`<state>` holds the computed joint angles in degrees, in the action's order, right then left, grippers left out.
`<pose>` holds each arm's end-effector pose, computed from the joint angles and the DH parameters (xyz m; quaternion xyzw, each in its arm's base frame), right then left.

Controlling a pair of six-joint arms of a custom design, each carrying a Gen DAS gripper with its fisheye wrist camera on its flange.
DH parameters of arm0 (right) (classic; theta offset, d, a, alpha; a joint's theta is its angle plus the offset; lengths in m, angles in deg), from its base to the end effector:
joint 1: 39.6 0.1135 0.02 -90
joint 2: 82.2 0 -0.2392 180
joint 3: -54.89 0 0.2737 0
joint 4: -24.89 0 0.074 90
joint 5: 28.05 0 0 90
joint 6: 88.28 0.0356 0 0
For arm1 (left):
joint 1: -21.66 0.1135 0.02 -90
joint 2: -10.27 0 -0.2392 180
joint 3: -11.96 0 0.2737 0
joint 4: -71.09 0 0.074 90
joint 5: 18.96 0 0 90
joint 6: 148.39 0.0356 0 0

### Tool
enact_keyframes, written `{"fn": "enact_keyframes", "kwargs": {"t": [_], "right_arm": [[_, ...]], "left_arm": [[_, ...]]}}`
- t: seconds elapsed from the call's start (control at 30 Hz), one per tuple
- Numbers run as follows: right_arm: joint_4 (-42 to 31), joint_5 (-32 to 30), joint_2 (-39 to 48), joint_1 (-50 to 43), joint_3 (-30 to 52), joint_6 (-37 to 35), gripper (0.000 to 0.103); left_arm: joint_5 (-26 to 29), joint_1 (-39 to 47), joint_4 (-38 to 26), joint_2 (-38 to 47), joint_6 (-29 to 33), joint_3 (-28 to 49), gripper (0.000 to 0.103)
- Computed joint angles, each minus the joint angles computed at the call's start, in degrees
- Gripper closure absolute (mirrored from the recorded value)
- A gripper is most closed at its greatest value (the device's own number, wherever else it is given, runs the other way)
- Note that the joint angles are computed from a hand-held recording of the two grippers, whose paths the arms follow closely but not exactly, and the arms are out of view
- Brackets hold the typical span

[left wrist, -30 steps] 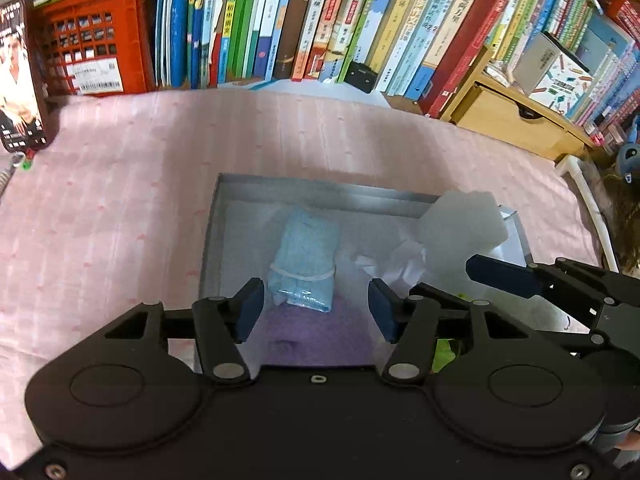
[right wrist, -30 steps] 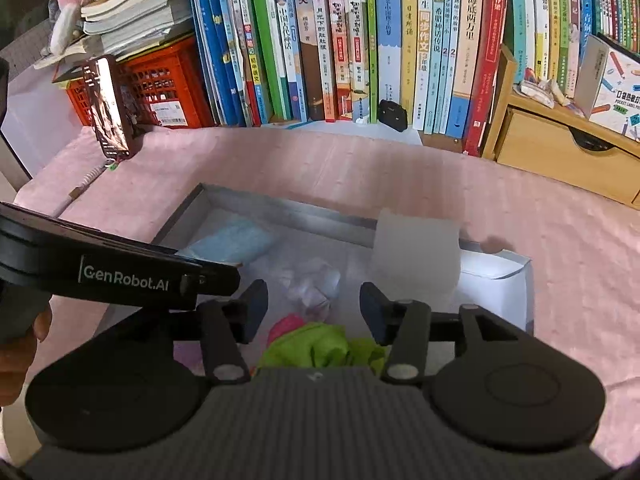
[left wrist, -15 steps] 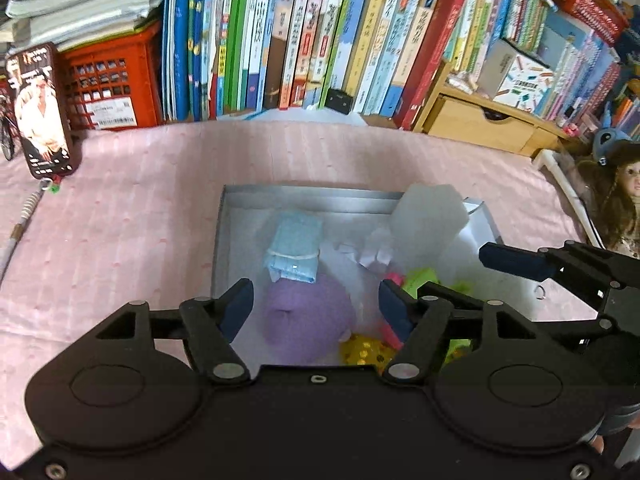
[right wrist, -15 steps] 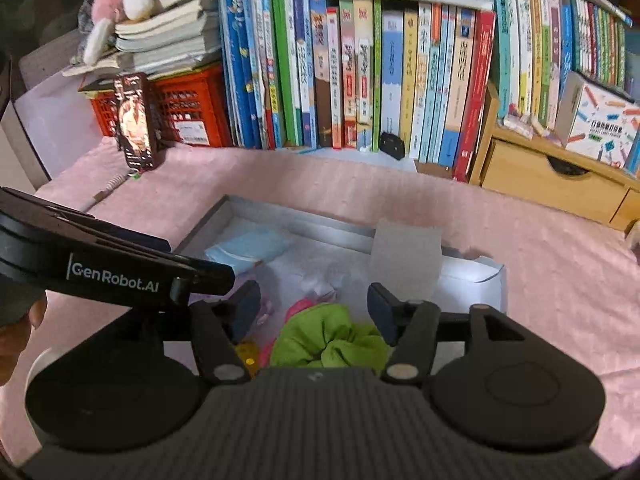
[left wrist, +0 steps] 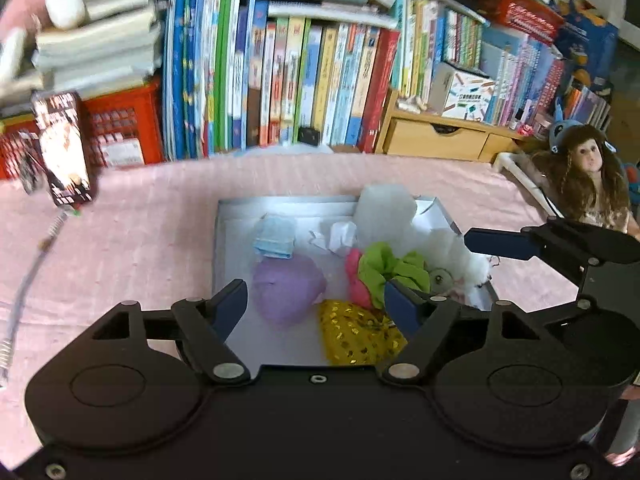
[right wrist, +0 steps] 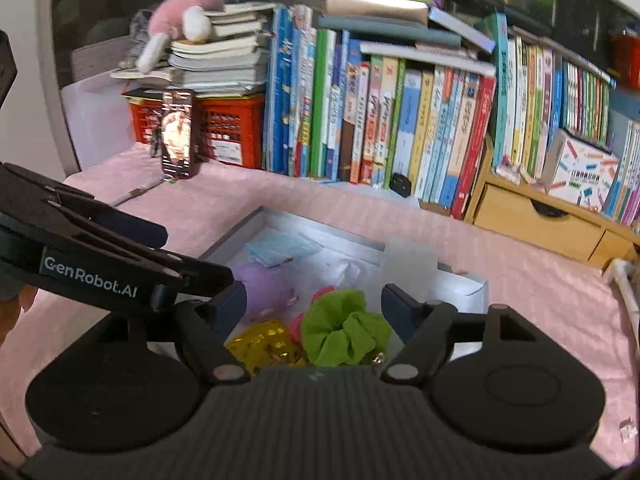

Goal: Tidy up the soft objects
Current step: 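Withdraw both tools from the tray toward the blue floral pouch and green cloth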

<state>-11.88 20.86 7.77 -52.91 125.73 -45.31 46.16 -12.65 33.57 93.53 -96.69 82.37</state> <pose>0.3314 -0.0544 0.1795 -0.3581 0.8269 0.1521 0.4060 0.2782 -0.1717 0.2083 -0.1050 0.9156 -0.0327 0.3868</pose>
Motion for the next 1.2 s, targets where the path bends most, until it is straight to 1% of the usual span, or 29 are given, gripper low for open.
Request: {"fn": "enact_keyframes", "kwargs": {"t": [0.1,0.27,0.43,0.7,0.87,1.0,1.2], "right_arm": [[0.4,-2.3,-3.2,-1.7,-3.3,-2.3,0.018],[1.0,-5.5,-8.3,-3.9,-7.7,-4.5,0.017],[-1.3,-8.6,-10.6,-6.0,-9.5,-7.0,0.015],[-3.0,-12.1,-13.9,-8.4,-13.6,-9.8,0.015],[-4.8,-13.9,-15.9,-9.7,-16.2,-12.9,0.013],[-4.8,-14.5,-16.8,-10.0,-18.1,-14.2,0.01],[-4.8,-14.0,-17.7,-10.1,-20.1,-15.5,0.009]], "left_arm": [[-5.7,-4.2,-0.8,-2.8,-0.6,-2.0,0.029],[-11.4,-8.8,-1.7,-6.9,-2.0,-4.8,0.027],[-15.4,-12.2,-2.0,-10.5,-3.3,-8.2,0.024],[-20.9,-17.2,-2.4,-15.5,-8.3,-14.2,0.02],[-24.3,-20.8,-4.1,-17.9,-14.0,-17.7,0.018],[-24.8,-22.7,-5.9,-21.2,-18.7,-20.9,0.016],[-28.1,-25.3,-12.4,-23.0,-27.5,-22.9,0.016]]}}
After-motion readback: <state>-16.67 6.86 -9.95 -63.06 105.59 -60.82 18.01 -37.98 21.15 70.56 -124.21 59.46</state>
